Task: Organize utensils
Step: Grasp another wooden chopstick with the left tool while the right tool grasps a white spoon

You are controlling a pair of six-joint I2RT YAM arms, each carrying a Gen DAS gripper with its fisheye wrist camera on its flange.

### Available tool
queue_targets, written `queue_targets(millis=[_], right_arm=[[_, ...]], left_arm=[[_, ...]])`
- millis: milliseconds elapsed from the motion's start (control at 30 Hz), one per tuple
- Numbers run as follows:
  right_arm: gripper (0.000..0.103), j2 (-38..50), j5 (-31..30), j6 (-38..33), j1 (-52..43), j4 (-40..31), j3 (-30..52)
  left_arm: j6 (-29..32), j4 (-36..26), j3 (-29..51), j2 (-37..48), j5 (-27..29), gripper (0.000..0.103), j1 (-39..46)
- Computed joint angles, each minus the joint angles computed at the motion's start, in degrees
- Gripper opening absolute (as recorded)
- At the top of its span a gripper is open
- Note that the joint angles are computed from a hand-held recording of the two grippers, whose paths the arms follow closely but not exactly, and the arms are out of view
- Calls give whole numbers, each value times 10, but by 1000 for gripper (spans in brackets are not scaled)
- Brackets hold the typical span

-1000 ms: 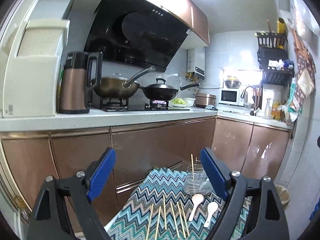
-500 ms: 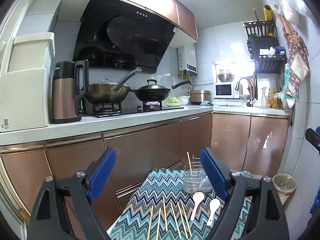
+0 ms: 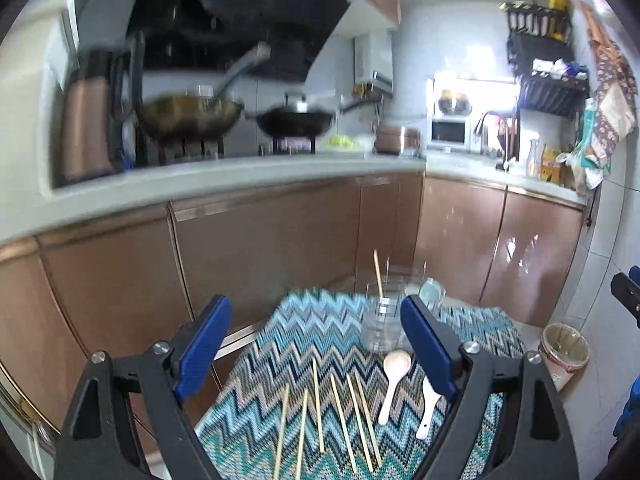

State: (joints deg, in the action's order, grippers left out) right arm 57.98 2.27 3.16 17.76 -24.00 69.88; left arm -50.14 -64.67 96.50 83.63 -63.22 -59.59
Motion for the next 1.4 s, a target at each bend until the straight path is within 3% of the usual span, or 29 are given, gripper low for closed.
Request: queue_targets(millis=[133,367,533,700,833,1033,1100,1400], right_arm=[[98,50,-31,-4,-20,5,3],[74,159,-123,-14,-65,-6,21],[59,280,-199,-41,-88,-60,75],[41,395,-272,-57,-109,-106,134],[36,454,-299,-68,-117,-134,174],[29,531,-330,-94,-122,-181,250],[26,551,-336,-97,-122,-193,272],[17,642,-349,-119,-113,-256,387]], left_arm=[[31,81,-76,-28,120,86,90],[67,176,-165,-25,269,86,209],[97,216,-171,28,445,85,318],[124,233,-124,134,583,65,388],[132,210,-54,227,643,49,426],[149,163,38,316,668,35,447],[154,153,58,335,676,26,452],[177,109,126,389,686,14,452]])
